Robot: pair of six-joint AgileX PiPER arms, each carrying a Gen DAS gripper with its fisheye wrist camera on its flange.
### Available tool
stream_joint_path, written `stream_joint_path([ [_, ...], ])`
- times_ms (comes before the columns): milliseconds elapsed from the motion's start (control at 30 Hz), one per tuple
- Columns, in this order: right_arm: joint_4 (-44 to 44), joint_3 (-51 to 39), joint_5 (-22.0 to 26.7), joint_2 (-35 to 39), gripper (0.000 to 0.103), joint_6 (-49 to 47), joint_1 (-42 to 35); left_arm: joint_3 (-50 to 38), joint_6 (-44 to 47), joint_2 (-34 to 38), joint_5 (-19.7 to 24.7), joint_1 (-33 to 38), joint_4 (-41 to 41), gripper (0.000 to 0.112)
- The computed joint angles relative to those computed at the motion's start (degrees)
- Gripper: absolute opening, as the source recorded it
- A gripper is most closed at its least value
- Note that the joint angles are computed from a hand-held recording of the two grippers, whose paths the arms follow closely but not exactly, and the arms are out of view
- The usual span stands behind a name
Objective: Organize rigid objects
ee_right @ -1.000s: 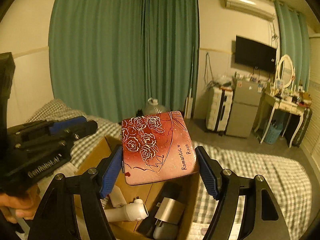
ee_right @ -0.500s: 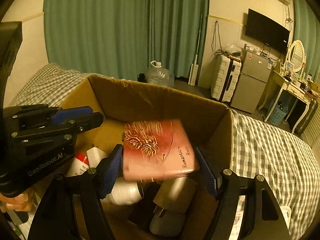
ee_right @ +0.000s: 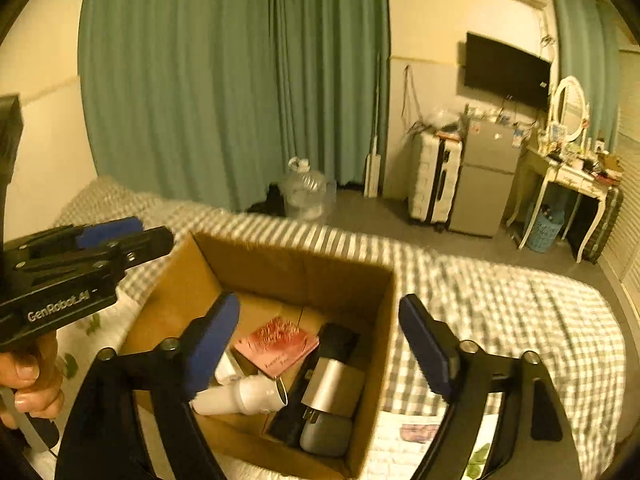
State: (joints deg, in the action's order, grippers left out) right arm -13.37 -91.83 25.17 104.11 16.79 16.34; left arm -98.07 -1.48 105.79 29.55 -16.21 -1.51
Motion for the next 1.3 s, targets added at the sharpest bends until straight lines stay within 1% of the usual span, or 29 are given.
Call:
stream_joint_path([
  [33,-1.52,0.32,0.58,-1.70,0.085,1.46,0.33,0.52,-0.21,-1.64,0.26,-0.11,0.31,0.048],
  [67,-3.55,0.51,1.41,-3.62,0.088,3.53,0.87,0.98,-0.39,-3.49,0.66,-0.14,0.61,0.055],
  [133,-7.32,1.22,2.44,-6.90,0.093,7.46,1.88,1.89,-2.82,-6.99,1.23,-0.84,3.33,0.061],
  [267,-14.46,1.37,6.40,-13.61,0.097,13.39,5.06,1.67,-9.73,-12.86,5.15,-3.28,12.39,0.061],
  [367,-20.36,1.26,9.94,-18.15,0.103,17.53,8.50,2.03,-11.18,-17.42,7.05,-4.42,14.20,0.061],
  [500,-26.98,0.15,15.67,-23.40,0.103,21.08,14.26,3.38,-12.18,-23.97,8.69,-5.43,14.71,0.063],
  [633,-35.76,-0.92,23.26,-27.95,0.103,25.35,22.70,3.71,-14.51,-29.57,10.71,-7.31,17.01,0.064],
  [667,-37.49,-1.57,25.30,-28.84,0.103,25.91,24.84,3.71,-14.89,-30.63,11.01,-7.67,17.54,0.066],
  [700,-38.53,-1.85,26.58,-29.56,0.103,26.17,26.21,4.26,-15.72,-32.01,11.22,-8.30,18.55,0.067],
  [767,-42.40,-2.80,30.76,-30.68,0.103,28.02,31.07,5.37,-17.95,-34.62,11.50,-9.72,21.22,0.068],
  [1000,-52.22,-1.75,40.88,-33.60,0.103,33.36,44.35,10.58,-26.21,-41.66,11.98,-14.82,30.47,0.069],
  [1133,-55.30,2.06,43.27,-35.66,0.103,37.22,48.52,16.65,-32.34,-45.14,10.40,-17.44,36.29,0.070],
  [1200,-57.56,5.33,44.49,-36.65,0.103,40.45,50.75,18.34,-33.78,-45.99,10.29,-18.19,38.09,0.070],
  [1267,-58.51,8.71,44.58,-37.55,0.103,43.04,51.65,21.72,-36.60,-47.40,10.27,-19.59,41.09,0.070],
  [1300,-58.33,10.23,44.34,-38.04,0.103,44.02,51.68,22.86,-37.11,-47.71,10.07,-19.66,41.32,0.070],
])
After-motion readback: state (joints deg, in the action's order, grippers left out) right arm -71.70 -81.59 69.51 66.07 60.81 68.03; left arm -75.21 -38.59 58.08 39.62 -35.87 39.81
